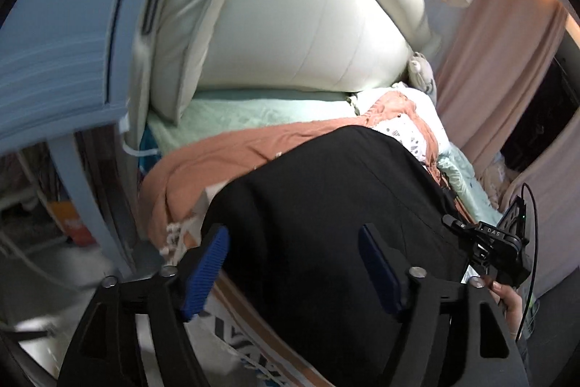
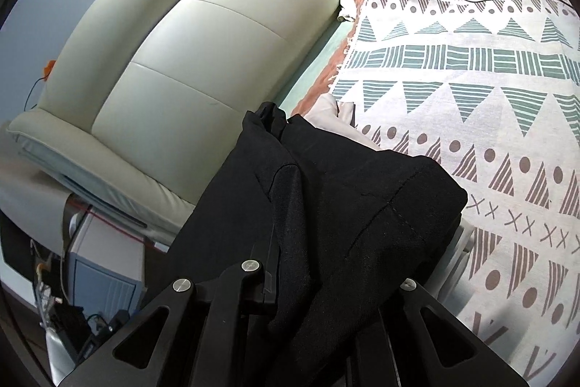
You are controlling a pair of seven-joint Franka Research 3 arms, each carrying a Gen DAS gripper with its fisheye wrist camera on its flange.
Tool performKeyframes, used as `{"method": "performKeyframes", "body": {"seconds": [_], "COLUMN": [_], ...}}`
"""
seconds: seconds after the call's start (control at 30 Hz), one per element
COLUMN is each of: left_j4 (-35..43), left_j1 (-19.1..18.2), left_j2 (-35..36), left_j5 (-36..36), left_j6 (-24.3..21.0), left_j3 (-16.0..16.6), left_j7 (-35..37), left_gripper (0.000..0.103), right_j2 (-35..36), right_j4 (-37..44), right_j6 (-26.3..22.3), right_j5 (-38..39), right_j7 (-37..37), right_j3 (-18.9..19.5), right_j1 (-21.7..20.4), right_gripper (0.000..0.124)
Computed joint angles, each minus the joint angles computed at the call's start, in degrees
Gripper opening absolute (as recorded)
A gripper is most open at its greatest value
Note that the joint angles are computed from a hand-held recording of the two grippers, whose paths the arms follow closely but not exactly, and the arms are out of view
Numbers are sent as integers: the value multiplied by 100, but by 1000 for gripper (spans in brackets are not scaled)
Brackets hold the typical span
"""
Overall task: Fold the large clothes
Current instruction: 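Lower the folded jacket onto the bed corner by the headboard with both tools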
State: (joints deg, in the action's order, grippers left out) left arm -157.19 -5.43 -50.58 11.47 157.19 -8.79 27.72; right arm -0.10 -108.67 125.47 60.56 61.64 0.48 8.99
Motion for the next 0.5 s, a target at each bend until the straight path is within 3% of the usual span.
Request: {"method": "performKeyframes", "body": {"seconds": [0.1, 0.23, 0.37, 0.43, 0.5], "left_j4": [-354, -565, -577, -490, -247], "left_j1": [103, -354, -405, -386, -468], "left_j2": [-137, 332, 649, 773, 946], "left_j5": [-90, -555, -647, -651, -692], "left_j6": [349, 883, 1400, 1533, 1308], "left_j3": [-212, 258, 349, 396, 552], "left_j7": [-543, -711, -661, -589, -424], "left_gripper": [90, 90, 90, 77, 74], "right_j2": [-24, -37, -36, -17, 7], "right_j4": [-74, -156, -167, -135, -78], "right_j6": [81, -14, -114, -143, -163], "right_j5": [45, 67, 95, 104, 110], "right_j7": [22, -34, -67, -68, -98], "right_j3": [-5, -33, -52, -54, -45], "right_j1": [-4, -35, -58, -66, -68], "right_gripper": [8, 8, 8, 8, 8]}}
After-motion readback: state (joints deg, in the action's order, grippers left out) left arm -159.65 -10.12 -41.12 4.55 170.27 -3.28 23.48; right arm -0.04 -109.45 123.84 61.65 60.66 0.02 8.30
